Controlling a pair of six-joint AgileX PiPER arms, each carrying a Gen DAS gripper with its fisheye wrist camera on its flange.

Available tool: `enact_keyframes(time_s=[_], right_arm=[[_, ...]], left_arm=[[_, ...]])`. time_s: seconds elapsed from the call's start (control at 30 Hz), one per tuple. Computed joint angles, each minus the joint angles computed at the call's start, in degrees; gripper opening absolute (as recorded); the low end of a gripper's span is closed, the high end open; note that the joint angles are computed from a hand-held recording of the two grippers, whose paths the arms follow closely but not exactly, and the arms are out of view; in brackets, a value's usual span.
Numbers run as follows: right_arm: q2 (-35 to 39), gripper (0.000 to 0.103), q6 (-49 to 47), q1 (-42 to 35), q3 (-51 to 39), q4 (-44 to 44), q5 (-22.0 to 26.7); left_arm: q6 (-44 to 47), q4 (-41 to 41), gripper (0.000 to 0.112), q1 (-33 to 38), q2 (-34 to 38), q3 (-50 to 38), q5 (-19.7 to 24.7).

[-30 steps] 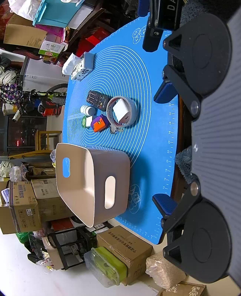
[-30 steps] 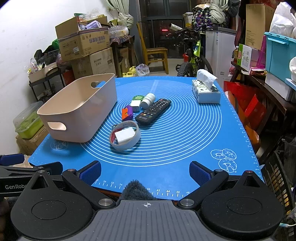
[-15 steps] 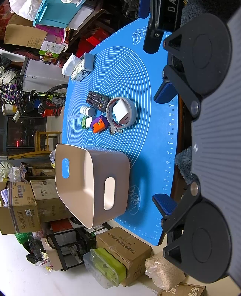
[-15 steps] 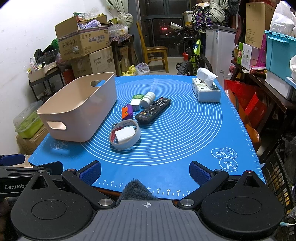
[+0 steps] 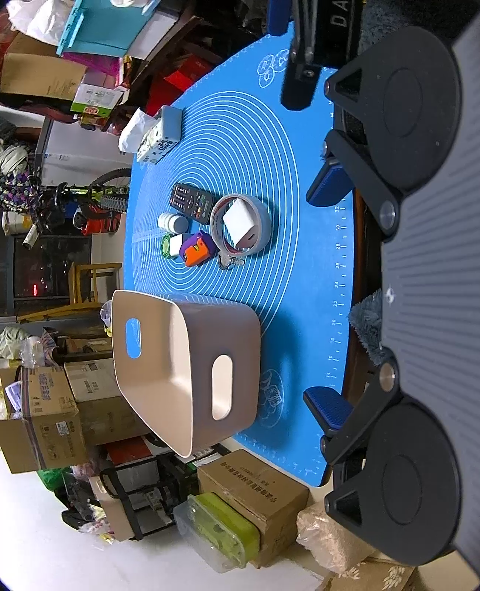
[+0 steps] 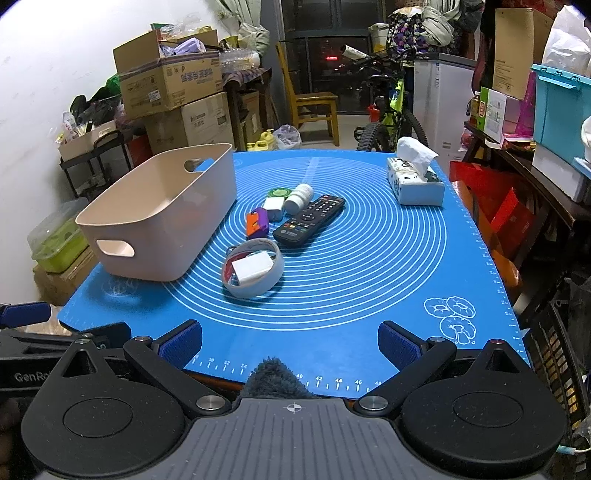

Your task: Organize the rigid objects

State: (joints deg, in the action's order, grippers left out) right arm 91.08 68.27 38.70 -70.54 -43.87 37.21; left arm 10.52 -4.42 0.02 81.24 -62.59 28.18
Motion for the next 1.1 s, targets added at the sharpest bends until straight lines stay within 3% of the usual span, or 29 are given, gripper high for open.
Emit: enact_keyframes(time_s=[0.17, 0.37, 0.67, 0.8, 0.97, 1.1], right_arm=[[0.0, 0.1, -2.6, -1.14, -1.11, 2.78, -0.54], [0.84, 0.1, -6.71, -2.34, -4.24, 4.82, -1.03], [6.4, 0.1, -15.27, -6.21, -15.59, 13.66, -0.97], [10.09, 0.1, -17.06, -6.87, -21.5, 14.46, -0.68], [16.12, 0.1, -19.45, -8.04, -29.9, 15.74, 0.51], [21.78, 0.101, -21.6, -9.54, -37.55, 17.49, 2.44]], left_arm=[[0.95, -0.36, 0.102, -0.11, 0.43, -0.98, 0.91], [0.93, -0.97, 0.102, 1.2, 2.82, -5.82, 5.13], [0.71, -0.46, 0.102, 3.82, 7.32, -16.96, 9.24], [6.42, -6.0, 0.102, 6.52, 11.64, -25.46, 13.99], [3.23, -1.6, 0.102, 7.19, 17.93, -35.7, 16.75], [2.35, 0.04, 0.102, 8.68, 25.4, -47.26, 21.94]])
